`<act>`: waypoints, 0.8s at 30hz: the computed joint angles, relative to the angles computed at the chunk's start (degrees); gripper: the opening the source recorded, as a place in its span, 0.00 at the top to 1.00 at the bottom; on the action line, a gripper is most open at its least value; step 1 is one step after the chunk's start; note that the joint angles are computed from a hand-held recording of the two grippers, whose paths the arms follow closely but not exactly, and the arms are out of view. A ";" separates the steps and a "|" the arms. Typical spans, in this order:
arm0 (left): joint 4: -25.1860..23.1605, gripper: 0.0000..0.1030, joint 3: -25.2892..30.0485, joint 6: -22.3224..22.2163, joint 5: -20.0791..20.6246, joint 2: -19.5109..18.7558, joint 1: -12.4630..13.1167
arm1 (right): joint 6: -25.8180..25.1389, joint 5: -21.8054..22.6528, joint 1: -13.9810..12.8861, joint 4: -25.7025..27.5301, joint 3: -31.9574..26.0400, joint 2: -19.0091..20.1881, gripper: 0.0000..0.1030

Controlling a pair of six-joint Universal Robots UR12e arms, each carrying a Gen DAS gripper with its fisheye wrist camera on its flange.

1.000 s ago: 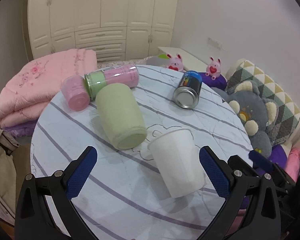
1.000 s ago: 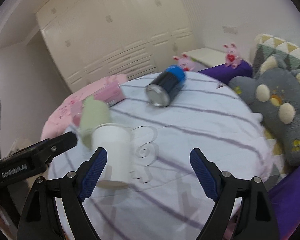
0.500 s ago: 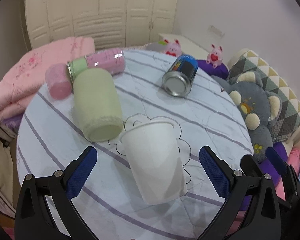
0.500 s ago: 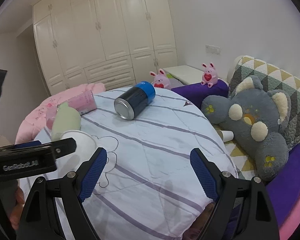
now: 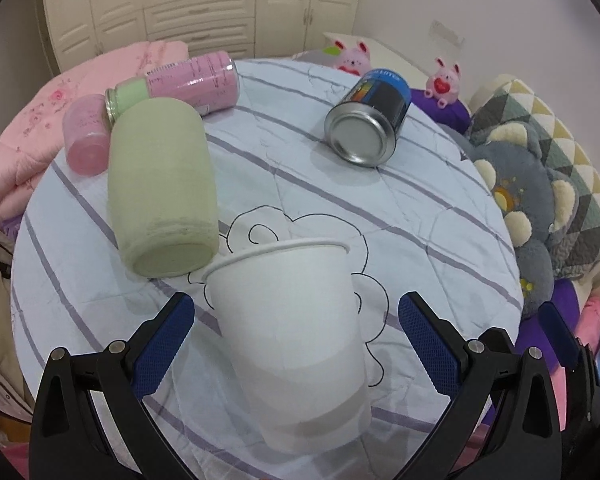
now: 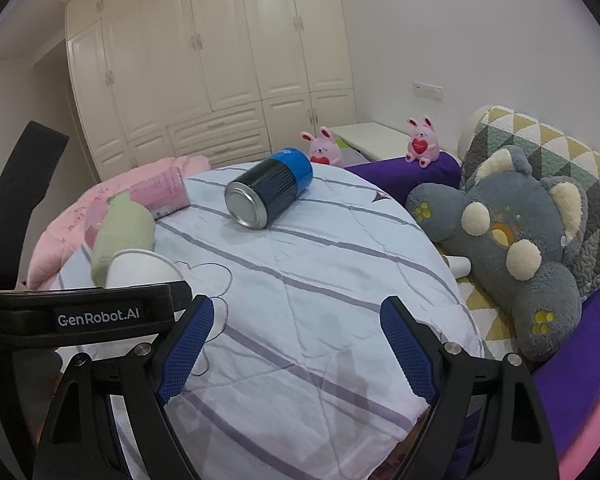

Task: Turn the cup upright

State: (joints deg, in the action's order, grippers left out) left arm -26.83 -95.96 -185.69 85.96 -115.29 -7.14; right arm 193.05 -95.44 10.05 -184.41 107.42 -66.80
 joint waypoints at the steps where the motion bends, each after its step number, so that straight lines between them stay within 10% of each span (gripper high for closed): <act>1: -0.10 0.00 0.07 -0.21 -0.33 -0.08 0.09 | 0.19 0.00 -0.06 0.18 -0.10 0.07 0.16; 20: -5.95 0.01 2.82 -2.88 -1.92 -2.29 0.27 | 0.43 -0.61 -0.17 2.69 -0.79 0.29 0.16; 24: -5.39 0.15 2.90 -3.10 -0.96 -2.41 0.23 | 0.14 -0.01 -0.31 2.79 -0.77 0.35 0.16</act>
